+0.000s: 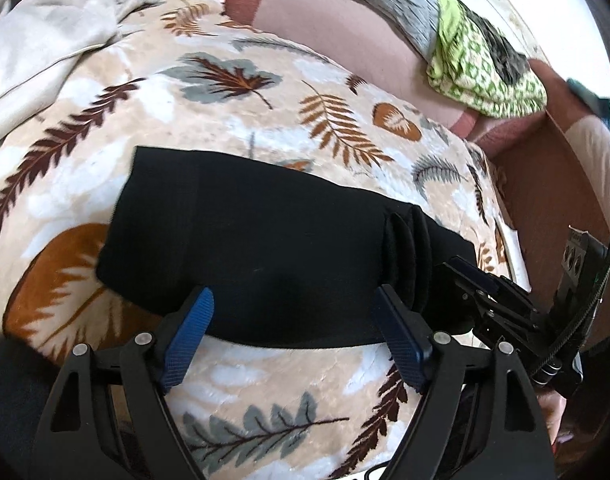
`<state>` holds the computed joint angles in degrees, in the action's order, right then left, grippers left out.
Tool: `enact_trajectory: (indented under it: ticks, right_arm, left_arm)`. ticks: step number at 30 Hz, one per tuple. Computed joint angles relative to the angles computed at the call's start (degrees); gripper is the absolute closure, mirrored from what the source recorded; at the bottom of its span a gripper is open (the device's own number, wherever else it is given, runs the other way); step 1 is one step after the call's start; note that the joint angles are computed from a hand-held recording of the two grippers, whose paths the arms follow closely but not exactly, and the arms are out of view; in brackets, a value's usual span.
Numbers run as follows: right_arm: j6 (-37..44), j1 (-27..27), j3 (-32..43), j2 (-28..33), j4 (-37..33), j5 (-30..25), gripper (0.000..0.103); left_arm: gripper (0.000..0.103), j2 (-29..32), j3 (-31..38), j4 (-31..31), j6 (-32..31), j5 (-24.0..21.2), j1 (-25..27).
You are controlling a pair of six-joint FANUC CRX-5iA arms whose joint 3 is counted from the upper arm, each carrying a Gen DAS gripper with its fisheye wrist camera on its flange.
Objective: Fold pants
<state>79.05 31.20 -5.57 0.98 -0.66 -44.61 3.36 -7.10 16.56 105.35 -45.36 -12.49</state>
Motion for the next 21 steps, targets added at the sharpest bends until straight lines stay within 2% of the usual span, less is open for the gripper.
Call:
enact_trajectory:
  ticks: [8,21]
  right_arm:
    - [2.0,0.7,2.1,1.5,-1.0,-0.5,0.063]
    - [5.9,2.1,7.3,6.1,-3.0,-1.8,0.059]
  left_arm:
    - [0.021,-2.8,-4.4,0.4,4.4,0.8,1.6]
    - [0.021,-4.7,-8.7,2.3,5.2,2.4,4.1]
